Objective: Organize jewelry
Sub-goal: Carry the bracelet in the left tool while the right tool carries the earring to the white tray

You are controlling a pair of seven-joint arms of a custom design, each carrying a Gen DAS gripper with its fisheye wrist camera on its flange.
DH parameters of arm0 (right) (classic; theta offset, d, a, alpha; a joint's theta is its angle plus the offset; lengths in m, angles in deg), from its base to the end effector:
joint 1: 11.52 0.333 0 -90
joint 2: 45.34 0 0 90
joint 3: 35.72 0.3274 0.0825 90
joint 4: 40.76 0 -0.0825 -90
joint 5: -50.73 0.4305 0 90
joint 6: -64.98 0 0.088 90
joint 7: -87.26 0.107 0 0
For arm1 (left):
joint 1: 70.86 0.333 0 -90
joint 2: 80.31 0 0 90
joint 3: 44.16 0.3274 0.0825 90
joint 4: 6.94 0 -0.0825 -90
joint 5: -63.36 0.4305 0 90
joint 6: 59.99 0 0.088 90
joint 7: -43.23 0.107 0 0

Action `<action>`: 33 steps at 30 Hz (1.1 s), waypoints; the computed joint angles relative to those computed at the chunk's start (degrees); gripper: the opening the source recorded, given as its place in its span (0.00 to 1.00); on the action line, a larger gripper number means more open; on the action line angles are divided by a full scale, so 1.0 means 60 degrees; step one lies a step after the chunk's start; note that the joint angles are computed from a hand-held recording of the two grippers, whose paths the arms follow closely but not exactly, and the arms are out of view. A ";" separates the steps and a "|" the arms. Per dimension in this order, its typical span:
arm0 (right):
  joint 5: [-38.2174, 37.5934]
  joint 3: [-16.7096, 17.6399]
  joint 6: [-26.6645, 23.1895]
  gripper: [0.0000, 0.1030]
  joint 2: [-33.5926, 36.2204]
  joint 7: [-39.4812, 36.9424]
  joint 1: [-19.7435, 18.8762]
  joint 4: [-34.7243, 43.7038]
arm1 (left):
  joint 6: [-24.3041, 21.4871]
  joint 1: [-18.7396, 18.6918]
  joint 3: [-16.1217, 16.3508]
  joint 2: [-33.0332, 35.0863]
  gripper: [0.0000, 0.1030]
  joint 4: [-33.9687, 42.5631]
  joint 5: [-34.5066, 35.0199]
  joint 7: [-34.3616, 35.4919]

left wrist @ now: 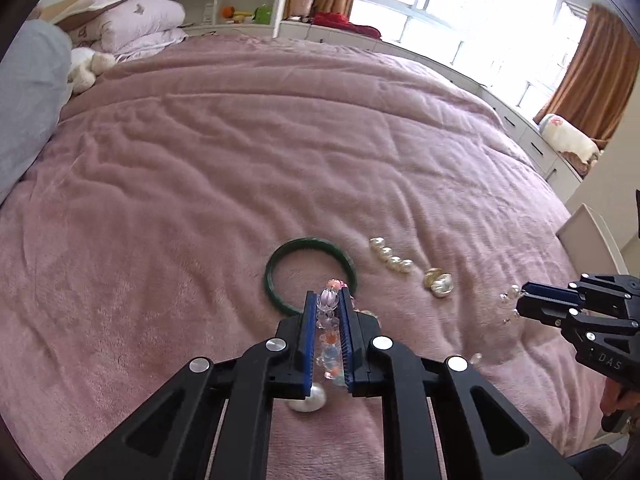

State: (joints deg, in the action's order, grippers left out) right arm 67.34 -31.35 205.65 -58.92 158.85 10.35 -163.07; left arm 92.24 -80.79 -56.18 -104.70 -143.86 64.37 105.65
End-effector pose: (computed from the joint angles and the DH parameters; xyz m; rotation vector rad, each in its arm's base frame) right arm 0.5090 0.2541 0.5658 -2.2751 1.1857 -0.2588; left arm 0.4669 -0.1985 0.5454 -1.9663 1.8275 -0.8463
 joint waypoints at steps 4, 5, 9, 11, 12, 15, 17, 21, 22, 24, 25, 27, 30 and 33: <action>-0.0029 -0.0028 0.0008 0.12 -0.0216 0.0187 -0.0056 -0.0122 | -0.0100 -0.0044 -0.0151 -0.0023 0.15 0.0255 0.0244 0.0077; -0.0048 -0.0038 0.0018 0.12 -0.0302 0.0182 -0.0064 -0.0199 | -0.0131 -0.0059 -0.0162 -0.0048 0.15 0.0300 0.0274 0.0093; -0.0292 0.0009 0.0054 0.12 -0.0531 0.0287 -0.0083 -0.0338 | -0.0346 -0.0083 -0.0197 -0.0081 0.15 0.0543 0.0472 0.0300; -0.0306 -0.0021 0.0093 0.12 -0.0653 0.0302 -0.0071 -0.0383 | -0.0375 -0.0074 -0.0222 -0.0115 0.15 0.0680 0.0604 0.0407; -0.0306 -0.0036 0.0116 0.12 -0.0682 0.0326 -0.0072 -0.0385 | -0.0375 -0.0090 -0.0215 -0.0107 0.15 0.0750 0.0615 0.0464; -0.0267 -0.0104 0.0228 0.12 -0.0874 0.0409 -0.0091 -0.0432 | -0.0299 -0.0214 -0.0177 -0.0069 0.15 0.1014 0.0540 0.0679; -0.0231 -0.0178 0.0266 0.12 -0.1055 0.0421 -0.0116 -0.0489 | -0.0257 -0.0324 -0.0161 0.0040 0.15 0.1220 0.0405 0.0823; -0.0288 -0.0315 0.0364 0.12 -0.1476 0.0479 -0.0266 -0.0684 | -0.0428 -0.0365 -0.0492 0.0525 0.15 0.1979 0.0729 0.0949; -0.0305 -0.0351 0.0380 0.12 -0.1577 0.0495 -0.0307 -0.0740 | -0.0461 -0.0384 -0.0551 0.0623 0.15 0.2133 0.0810 0.0948; -0.0295 -0.0481 0.0405 0.12 -0.1870 0.0505 -0.0407 -0.0926 | -0.0507 -0.0424 -0.0690 0.0845 0.15 0.2456 0.1011 0.0884; -0.0298 -0.0539 0.0389 0.12 -0.1987 0.0530 -0.0468 -0.0991 | -0.0510 -0.0479 -0.0745 0.0991 0.15 0.2657 0.1056 0.0853; -0.0389 -0.0645 0.0352 0.12 -0.2276 0.0594 -0.0654 -0.1167 | -0.0529 -0.0665 -0.0731 0.1257 0.15 0.2981 0.0936 0.0918; -0.0413 -0.0869 0.0330 0.12 -0.2740 0.0644 -0.0894 -0.1472 | -0.0782 -0.0885 -0.0841 0.1817 0.15 0.3704 0.1009 0.1040; -0.0457 -0.1114 0.0223 0.12 -0.3153 0.0799 -0.1274 -0.1706 | -0.1136 -0.1057 -0.1049 0.2536 0.15 0.4690 0.1563 0.1103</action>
